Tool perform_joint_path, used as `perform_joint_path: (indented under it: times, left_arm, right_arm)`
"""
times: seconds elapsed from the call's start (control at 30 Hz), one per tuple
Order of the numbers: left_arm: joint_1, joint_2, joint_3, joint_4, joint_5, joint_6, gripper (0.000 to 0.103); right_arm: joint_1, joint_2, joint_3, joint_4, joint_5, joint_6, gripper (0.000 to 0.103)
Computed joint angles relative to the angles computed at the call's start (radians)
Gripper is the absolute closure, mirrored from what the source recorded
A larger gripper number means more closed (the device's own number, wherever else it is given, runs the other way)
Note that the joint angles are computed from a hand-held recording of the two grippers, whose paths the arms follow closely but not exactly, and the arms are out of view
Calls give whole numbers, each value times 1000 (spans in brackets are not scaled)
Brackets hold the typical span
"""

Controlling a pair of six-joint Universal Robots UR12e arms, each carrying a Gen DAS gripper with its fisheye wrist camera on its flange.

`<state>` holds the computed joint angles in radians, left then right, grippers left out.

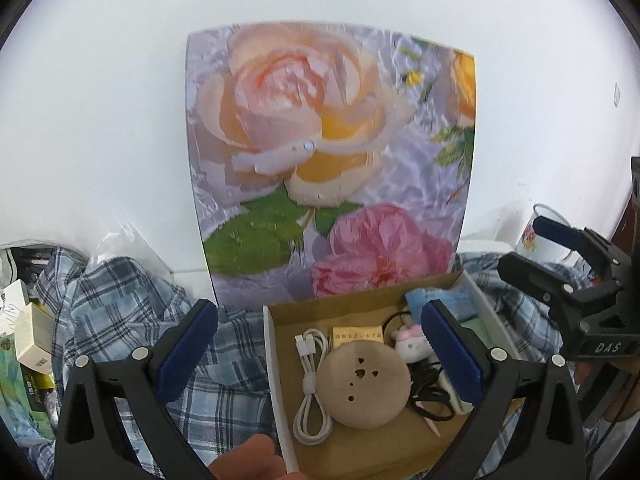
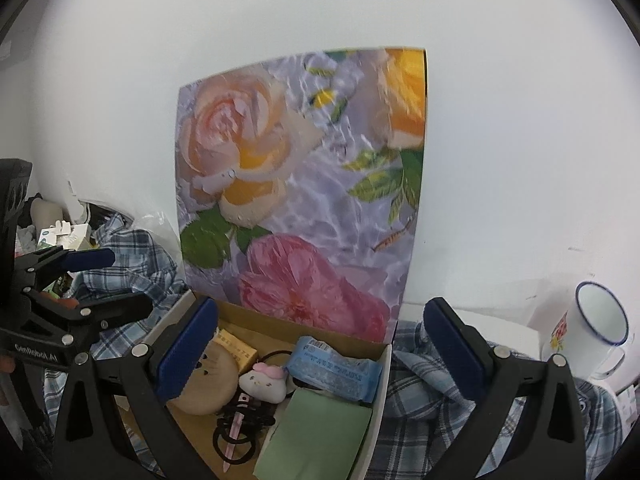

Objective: Organize soft objects
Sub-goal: 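Lower the pad into the box with the left tool while the right tool lowers the packet inside, then open both tools and withdraw them upward from the box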

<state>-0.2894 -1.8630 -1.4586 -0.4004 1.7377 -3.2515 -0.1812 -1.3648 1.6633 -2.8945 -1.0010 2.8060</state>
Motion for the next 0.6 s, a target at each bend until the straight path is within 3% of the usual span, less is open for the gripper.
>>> perform_joint_path:
  times: [0.6]
  left_arm:
    - [-13, 62, -37, 139, -15, 9, 0]
  right_arm:
    - [-22, -91, 44, -73, 84, -6, 1]
